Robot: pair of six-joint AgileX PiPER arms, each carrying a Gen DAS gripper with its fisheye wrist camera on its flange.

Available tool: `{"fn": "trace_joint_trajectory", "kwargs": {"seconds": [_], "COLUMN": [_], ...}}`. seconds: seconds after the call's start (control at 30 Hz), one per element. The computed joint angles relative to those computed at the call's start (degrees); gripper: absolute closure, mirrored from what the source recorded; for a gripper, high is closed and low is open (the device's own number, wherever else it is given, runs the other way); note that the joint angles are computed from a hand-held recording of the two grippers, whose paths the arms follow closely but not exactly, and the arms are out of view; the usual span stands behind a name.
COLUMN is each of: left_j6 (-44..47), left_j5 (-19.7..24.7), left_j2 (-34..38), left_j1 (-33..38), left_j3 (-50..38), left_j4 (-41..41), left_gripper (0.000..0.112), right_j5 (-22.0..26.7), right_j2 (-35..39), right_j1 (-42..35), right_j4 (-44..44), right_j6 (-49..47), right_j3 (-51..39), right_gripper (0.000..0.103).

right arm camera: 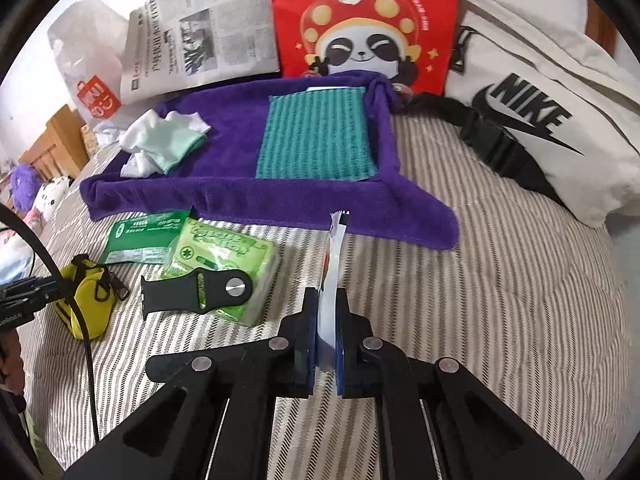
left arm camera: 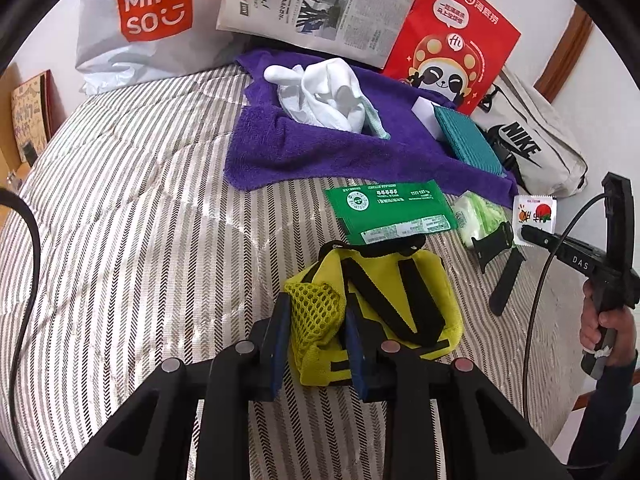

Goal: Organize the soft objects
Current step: 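Carry the snack packet over the towel with the right gripper while the left carries the yellow bag toward it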

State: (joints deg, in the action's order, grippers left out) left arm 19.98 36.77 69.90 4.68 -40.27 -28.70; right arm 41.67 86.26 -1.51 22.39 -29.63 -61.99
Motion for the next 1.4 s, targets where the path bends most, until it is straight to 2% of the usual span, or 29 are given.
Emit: {"fn": "trace_joint_trajectory", "kwargs": {"seconds": [0.23,0.37,0.67,1.07,1.4], "left_j6": [-0.9,3.0,3.9,3.1,2.1], "left_j5": [1.2,3.4,6.7,8.7,10.6], "left_j2": [-2.4,-4.4,-6.2,-2.8,3.5], "left_j1": [0.2,2.5,4.0,3.8,3.8], "left_j3": [0.1,-0.1,-2.4,-9.7,-19.9], "left_j4": [1.1,-2.8,-4.0,-3.7,-3.4], "left_gripper": [0.09,0.09,0.09,0.09,0.09], "right_j5": [1.9,2.8,4.7,7.4,10.3], "right_j2": [-1.0,-1.8,-3.1,-0.1,7.0], "right_j1": [-2.0,-2.3,-1.6,1.8,5.8], "right_j4": [2.0,2.7,3.1,3.1,3.4], "right_j6": [-0.5,-0.7,0.6,3.9,6.5], "right_j3": [0.1,0.0,-2.0,-9.1,-19.8], "right_gripper": [0.096,0.096,0.096,0.096,0.096]}}
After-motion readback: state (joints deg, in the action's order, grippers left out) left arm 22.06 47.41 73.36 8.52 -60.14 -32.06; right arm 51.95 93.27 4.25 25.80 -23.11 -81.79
